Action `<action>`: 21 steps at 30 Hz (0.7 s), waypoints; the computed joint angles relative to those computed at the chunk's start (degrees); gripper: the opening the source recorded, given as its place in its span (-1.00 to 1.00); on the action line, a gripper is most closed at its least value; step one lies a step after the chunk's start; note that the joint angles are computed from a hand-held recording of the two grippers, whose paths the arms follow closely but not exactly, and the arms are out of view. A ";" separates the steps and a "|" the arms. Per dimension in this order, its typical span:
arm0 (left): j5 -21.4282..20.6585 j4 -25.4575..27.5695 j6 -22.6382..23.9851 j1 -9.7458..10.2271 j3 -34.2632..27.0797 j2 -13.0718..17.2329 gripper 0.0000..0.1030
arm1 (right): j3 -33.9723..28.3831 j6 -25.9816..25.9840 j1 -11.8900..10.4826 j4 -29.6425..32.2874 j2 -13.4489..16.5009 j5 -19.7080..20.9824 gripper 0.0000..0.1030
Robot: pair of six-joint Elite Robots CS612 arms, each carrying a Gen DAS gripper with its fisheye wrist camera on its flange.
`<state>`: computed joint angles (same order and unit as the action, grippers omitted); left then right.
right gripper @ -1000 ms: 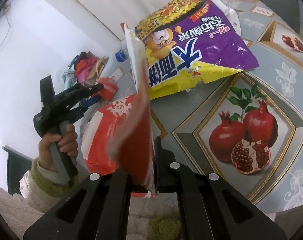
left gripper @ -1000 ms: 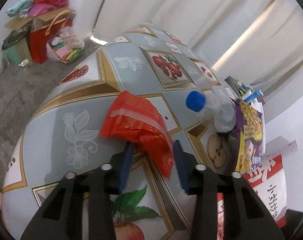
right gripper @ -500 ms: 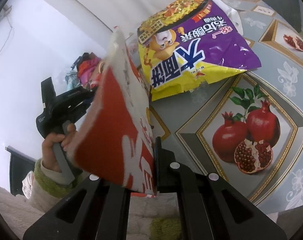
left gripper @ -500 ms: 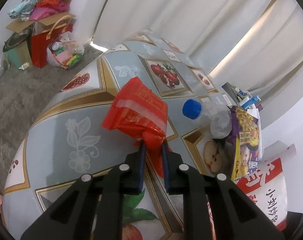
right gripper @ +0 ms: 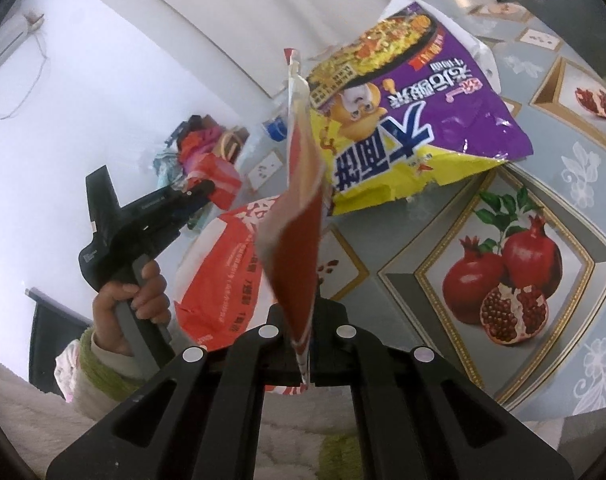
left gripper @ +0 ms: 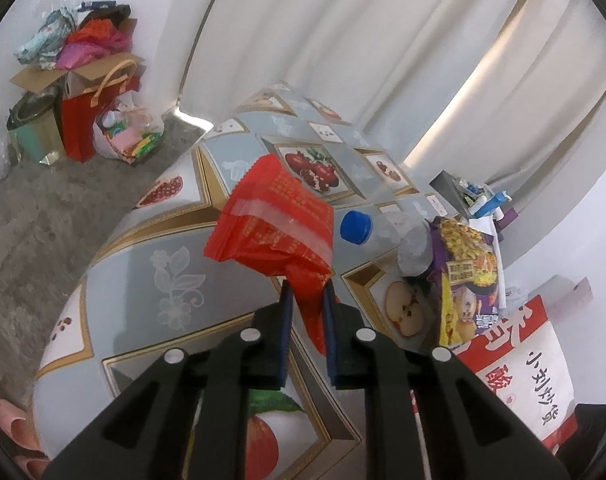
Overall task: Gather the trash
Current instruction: 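Carry the red plastic bag and snack bag in both grippers to the blue wastebasket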
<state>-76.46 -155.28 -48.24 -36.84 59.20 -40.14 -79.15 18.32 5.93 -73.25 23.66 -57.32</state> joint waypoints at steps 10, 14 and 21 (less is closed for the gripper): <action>3.10 -3.86 2.29 -1.20 3.34 -2.88 -0.75 | -2.63 -0.08 -0.94 -2.19 1.20 0.79 -1.00; 4.12 -5.86 4.50 -2.03 3.98 -3.79 -0.75 | -3.93 0.19 -1.57 -3.50 1.78 0.70 -1.00; 3.89 -8.39 9.82 -3.69 2.86 -4.18 -0.75 | -9.20 2.49 -2.85 -6.20 4.10 -0.79 -1.00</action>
<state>-72.57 -163.68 -38.43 -40.53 62.06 -44.32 -88.35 20.81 3.08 -79.46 27.76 -58.11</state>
